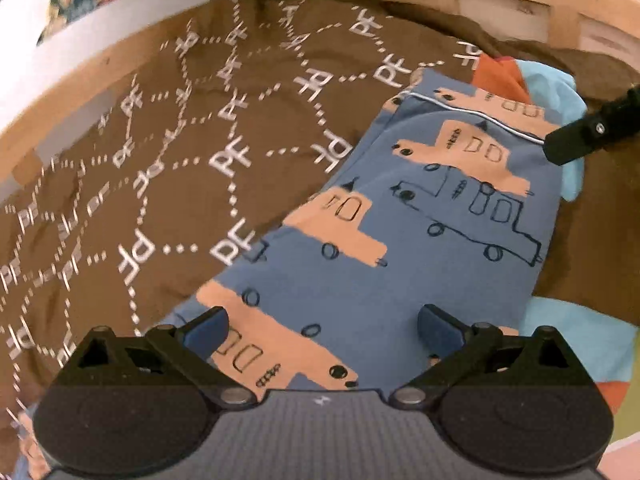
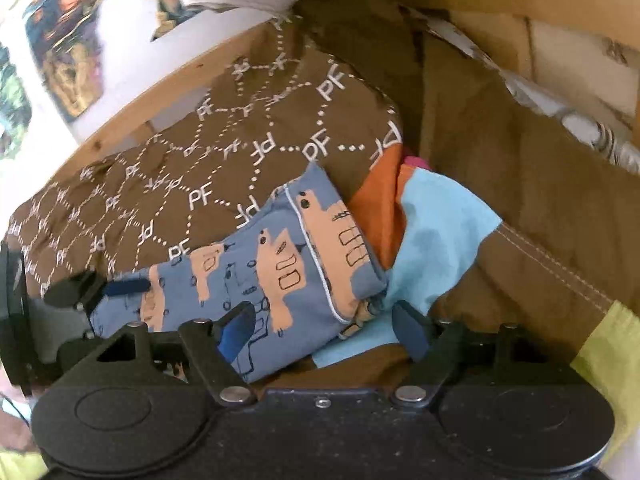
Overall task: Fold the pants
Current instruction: 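Grasp the folded pants edge with the right gripper while the left gripper grasps nearby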
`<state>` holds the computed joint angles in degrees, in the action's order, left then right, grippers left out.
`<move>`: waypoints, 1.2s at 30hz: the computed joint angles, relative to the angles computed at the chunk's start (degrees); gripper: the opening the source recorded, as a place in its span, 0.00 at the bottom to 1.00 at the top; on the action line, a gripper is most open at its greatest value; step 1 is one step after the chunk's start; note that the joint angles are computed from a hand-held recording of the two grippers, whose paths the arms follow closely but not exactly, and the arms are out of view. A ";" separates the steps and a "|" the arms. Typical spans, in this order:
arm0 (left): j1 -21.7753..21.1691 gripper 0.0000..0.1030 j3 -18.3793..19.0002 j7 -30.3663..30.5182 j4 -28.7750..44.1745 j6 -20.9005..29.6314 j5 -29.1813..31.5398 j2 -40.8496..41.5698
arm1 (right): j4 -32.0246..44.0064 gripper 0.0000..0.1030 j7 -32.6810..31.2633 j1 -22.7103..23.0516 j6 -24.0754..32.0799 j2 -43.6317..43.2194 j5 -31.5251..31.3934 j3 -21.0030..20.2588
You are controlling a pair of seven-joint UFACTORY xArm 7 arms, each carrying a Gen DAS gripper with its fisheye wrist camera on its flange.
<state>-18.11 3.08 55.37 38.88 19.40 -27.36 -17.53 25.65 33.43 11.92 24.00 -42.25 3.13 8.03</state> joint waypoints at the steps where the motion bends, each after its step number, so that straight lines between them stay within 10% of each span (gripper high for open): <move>1: 0.48 1.00 -0.06 -1.17 0.70 1.23 0.22 0.41 | 0.24 0.73 0.99 -0.55 0.08 0.29 0.03 0.52; 17: 3.52 0.85 -2.38 -3.83 22.78 18.33 -13.56 11.61 | -5.80 0.19 15.30 -3.18 -8.49 -3.10 4.15 1.40; 23: 3.15 0.58 -9.36 -14.46 27.71 11.90 -3.45 18.75 | -6.73 0.17 17.69 -5.41 -9.63 -4.55 -0.88 5.18; 30: 2.34 0.61 -11.63 -20.09 24.44 4.82 7.05 19.45 | -4.90 0.16 13.78 -7.48 -8.91 -4.48 -10.16 9.94; 36: 4.31 0.68 -9.81 -15.42 26.68 14.42 -0.48 17.10 | -3.11 0.15 9.67 -8.97 -8.40 -3.84 -16.72 13.26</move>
<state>-13.79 -6.73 39.95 65.56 33.82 -27.84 -0.43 22.54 43.10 2.95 15.60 -46.09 -13.59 21.29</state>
